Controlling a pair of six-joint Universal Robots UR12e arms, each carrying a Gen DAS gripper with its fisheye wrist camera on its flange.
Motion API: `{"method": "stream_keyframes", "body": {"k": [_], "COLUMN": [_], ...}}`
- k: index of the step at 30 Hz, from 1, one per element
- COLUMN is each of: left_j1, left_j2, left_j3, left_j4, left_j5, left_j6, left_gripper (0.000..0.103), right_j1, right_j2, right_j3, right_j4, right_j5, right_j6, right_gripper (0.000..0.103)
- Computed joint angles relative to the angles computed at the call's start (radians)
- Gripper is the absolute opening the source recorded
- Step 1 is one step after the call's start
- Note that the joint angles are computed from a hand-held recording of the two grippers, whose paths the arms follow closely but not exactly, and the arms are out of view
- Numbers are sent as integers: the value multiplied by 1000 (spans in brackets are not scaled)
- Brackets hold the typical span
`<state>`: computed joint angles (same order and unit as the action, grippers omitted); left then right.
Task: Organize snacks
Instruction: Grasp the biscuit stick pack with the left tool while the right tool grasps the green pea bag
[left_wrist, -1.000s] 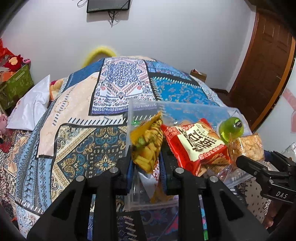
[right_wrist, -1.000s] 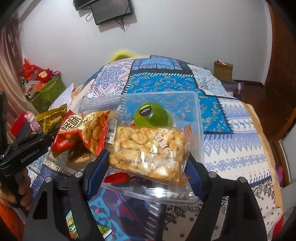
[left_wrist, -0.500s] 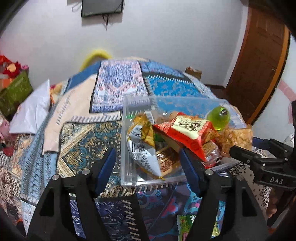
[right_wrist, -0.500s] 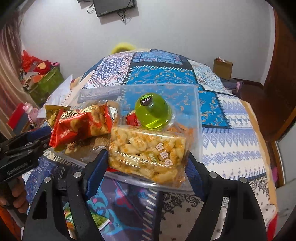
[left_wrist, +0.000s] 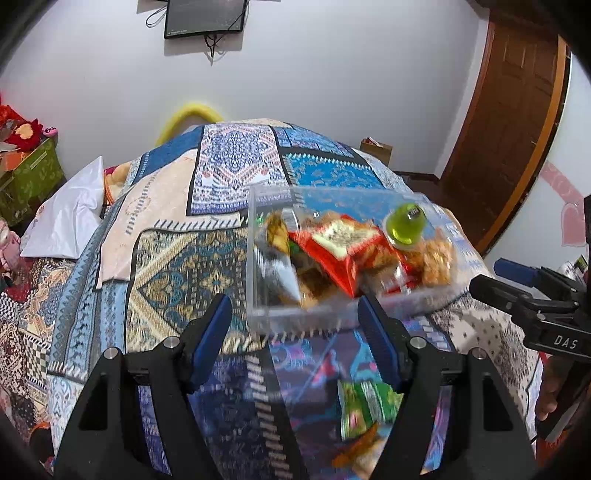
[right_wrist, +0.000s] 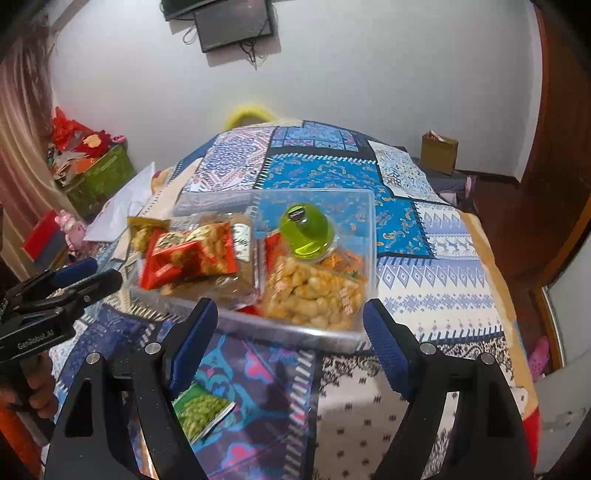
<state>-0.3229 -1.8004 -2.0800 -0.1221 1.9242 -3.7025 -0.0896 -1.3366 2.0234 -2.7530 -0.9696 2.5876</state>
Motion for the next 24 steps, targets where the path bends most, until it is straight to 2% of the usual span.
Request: {"method": "stream_keyframes", "body": {"k": [6,15,19,23,24], "left_j1": [-13,-3,9,14,13], "left_j2": [18,35,39,38,37], "left_j3": [-45,-106,-127,-134,-133], "left_j4": [-19,-49,-38,-35,-37], "left_j5": [-18,-62,-81,-89,-86], "left_j6": [-25,-82,-115,-122,-121], "left_gripper": [71,71,71,71,71], "right_j1": [8,71,103,120,121], "right_j2": [-27,-12,11,22,22], "right_j3": [40,54,40,45,45], "right_j4": [73,221,243,201,195], "right_j5": [19,-58,-111,-132,-131], "right_j6": [-85,-222,-236,-238,-234], "right_gripper": [82,82,82,82,79]}}
